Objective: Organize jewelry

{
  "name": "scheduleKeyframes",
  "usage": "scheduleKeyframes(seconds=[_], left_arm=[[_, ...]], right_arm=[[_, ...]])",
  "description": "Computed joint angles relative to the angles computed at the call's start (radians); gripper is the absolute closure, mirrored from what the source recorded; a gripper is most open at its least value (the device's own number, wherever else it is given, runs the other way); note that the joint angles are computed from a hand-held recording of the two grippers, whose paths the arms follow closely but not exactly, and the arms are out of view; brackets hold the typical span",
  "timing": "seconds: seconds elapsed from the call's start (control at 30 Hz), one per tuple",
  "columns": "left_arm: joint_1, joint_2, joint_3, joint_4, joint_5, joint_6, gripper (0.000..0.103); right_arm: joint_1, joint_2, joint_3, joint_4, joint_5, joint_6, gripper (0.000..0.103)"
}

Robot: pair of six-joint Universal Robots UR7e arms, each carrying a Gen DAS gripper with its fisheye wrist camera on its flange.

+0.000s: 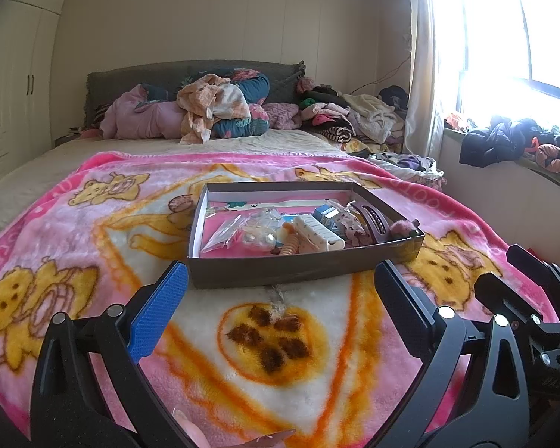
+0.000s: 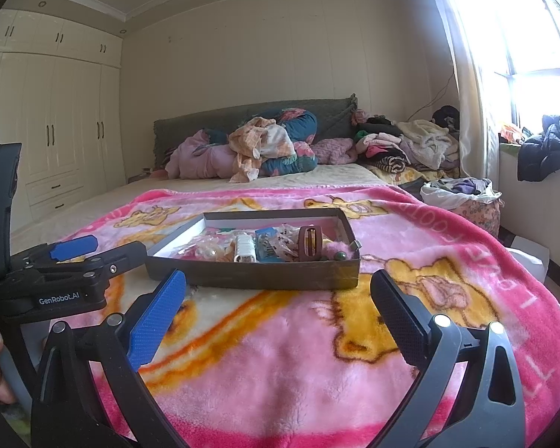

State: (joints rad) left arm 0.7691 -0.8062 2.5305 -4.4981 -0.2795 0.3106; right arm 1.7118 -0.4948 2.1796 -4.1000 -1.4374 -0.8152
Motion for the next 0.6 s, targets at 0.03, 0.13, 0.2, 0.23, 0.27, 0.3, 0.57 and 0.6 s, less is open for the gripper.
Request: scheduleKeyframes(seconds=[0.03, 0.13, 0.2, 0.23, 0.27, 0.3, 0.57, 0.6], left_arm=[[0.001, -0.001, 0.0, 0.0, -0.002, 0.001, 0.012], [0.001, -0.001, 0.001, 0.002, -0.002, -0.003, 0.012], [0.0, 0.0, 0.001, 0.004, -0.002, -0.006, 0.012], [0.0, 0.001, -0.001, 0.002, 0.002, -0.002, 0.012], [0.001, -0.001, 0.001, 0.004, 0.002, -0.003, 0.012], [0.0, -0.003, 0.003, 0.004, -0.001, -0.004, 0.012], [0.002, -0.008, 0.007, 0.011, -0.003, -0.01, 0.012], [0.004, -0.013, 0.011, 0.023, -0.006, -0.02, 0.012]], right_arm=[[0.0, 0.0, 0.0, 0.001, 0.001, -0.001, 0.006], [-0.001, 0.0, -0.001, 0.001, 0.001, -0.001, 0.006], [0.0, 0.001, -0.001, -0.003, -0.002, 0.0, 0.006], [0.0, 0.0, 0.0, -0.002, -0.001, 0.0, 0.006], [-0.001, -0.001, 0.0, 0.001, 0.001, 0.0, 0.006], [-0.001, 0.0, -0.001, -0.001, -0.002, 0.0, 0.006], [-0.001, 0.0, 0.0, -0.002, 0.0, -0.001, 0.006], [-0.002, 0.0, -0.002, 0.0, -0.001, -0.001, 0.006]])
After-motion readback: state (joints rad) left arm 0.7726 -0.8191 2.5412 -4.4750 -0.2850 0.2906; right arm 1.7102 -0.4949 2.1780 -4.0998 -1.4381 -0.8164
